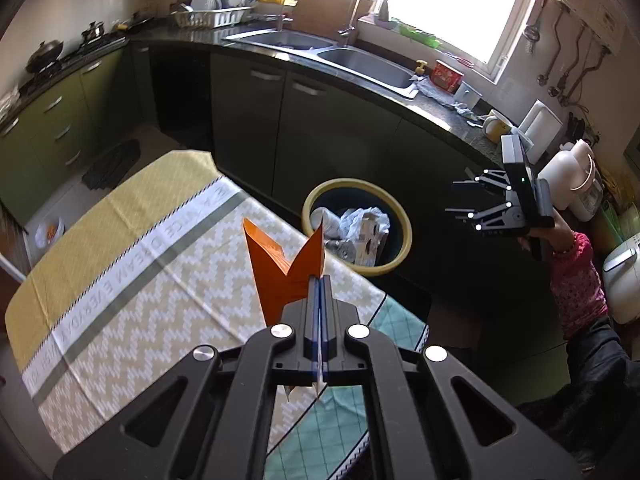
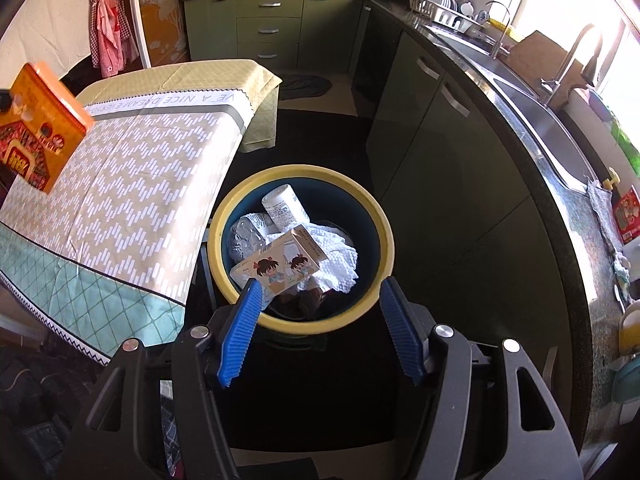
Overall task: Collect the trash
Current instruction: 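Grasp the orange snack bag with the left gripper and drop it in the bin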
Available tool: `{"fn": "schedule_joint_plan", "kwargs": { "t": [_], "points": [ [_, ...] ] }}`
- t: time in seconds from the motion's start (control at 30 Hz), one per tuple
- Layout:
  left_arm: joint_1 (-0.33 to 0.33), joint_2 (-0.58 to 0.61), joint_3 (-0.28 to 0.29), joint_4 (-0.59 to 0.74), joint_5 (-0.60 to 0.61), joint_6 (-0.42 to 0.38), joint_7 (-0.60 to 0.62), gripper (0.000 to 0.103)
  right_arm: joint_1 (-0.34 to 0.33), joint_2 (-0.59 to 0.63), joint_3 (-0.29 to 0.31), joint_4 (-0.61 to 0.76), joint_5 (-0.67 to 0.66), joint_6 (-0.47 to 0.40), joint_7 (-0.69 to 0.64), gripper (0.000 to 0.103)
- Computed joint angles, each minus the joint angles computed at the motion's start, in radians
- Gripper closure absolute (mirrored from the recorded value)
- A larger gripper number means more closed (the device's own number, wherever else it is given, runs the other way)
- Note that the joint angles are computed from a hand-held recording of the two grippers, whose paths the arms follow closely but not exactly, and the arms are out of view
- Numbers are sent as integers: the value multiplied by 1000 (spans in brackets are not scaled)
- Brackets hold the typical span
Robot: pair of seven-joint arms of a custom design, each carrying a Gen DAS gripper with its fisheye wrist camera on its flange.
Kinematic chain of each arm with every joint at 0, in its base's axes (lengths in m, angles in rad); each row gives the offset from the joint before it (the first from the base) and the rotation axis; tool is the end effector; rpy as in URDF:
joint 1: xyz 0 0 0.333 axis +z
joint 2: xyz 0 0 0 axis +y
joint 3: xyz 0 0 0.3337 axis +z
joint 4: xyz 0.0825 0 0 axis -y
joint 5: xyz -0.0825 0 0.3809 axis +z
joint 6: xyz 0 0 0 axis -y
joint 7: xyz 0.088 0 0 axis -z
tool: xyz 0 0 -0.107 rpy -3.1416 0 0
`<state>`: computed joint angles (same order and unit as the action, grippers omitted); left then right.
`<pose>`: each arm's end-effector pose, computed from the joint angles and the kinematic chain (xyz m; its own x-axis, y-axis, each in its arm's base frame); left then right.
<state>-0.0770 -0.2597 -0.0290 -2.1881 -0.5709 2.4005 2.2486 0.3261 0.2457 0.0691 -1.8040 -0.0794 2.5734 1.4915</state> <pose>0.5038 -0.0588 0.5664 -0.4784 -0.8613 0.1712 -0.7530 0.3021 -0.5846 0.6165 0.2543 0.4860 0.4762 -0.8744 0.0930 -0.7407 -0.4559 -0.4934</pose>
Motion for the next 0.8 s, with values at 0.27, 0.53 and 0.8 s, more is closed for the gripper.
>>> {"fn": "schedule_joint_plan", "kwargs": {
  "t": [0.27, 0.53, 0.8],
  "points": [
    [-66, 382, -139, 352, 125, 81, -61, 103, -54, -171, -8, -255, 88, 100, -24, 39],
    [-184, 687, -154, 621, 547, 121, -253, 102, -88, -236, -20, -374, 206, 144, -89, 39],
    [-247, 772, -118, 638, 803, 159, -360, 102, -92, -236, -18, -390, 332, 158, -190, 39]
  ]
}}
